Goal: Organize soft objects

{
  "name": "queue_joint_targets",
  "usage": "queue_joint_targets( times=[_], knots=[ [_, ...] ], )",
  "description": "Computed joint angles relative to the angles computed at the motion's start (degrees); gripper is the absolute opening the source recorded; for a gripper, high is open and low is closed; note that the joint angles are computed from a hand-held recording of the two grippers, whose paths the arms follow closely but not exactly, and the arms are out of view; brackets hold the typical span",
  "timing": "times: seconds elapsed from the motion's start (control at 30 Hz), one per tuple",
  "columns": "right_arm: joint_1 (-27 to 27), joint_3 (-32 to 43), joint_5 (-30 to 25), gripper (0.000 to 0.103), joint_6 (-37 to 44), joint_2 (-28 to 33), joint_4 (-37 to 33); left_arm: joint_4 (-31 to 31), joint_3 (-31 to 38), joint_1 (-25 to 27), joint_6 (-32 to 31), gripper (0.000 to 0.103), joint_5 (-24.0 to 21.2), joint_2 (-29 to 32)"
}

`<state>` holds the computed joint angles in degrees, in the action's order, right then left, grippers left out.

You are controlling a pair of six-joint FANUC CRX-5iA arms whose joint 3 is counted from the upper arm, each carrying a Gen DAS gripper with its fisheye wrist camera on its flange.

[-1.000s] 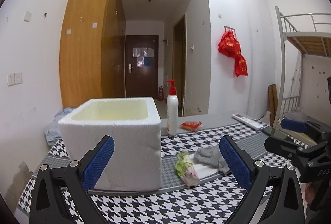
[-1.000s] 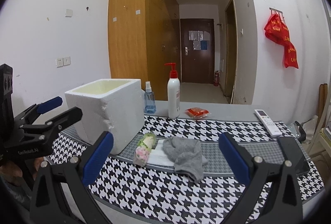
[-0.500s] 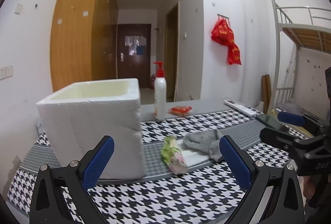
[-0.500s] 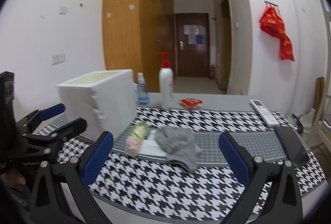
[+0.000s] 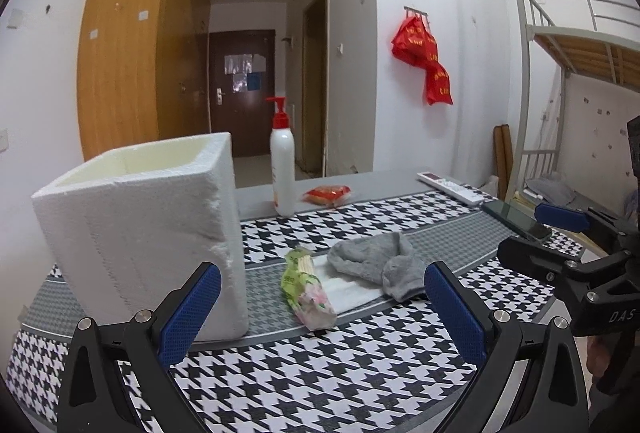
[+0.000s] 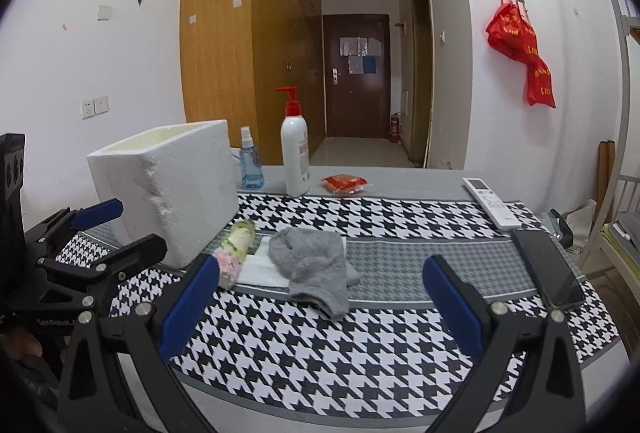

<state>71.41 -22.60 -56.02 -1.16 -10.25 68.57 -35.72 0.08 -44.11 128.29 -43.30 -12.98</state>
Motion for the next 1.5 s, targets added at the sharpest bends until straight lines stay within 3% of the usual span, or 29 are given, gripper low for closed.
queue_joint_targets(
  times=[1.03,1.17,1.5],
  knots=[
    [-5.1,-1.4,4.5,0.103,1.9,-0.8,-6.5,14.1,6.1,6.4,-9.4,0.102,-4.6,10.5],
    [-5.6,-0.9,5.2,0.103,2.9,-0.4,-7.9,11.5,7.6,5.8,-6.9,0.102,-6.0,11.3],
    [-6.7,3.3,5.5,0.103,9.5,2.3,-14.7,11.9,9.7,6.6,-5.3,0.099,-8.4,13.1]
  ],
)
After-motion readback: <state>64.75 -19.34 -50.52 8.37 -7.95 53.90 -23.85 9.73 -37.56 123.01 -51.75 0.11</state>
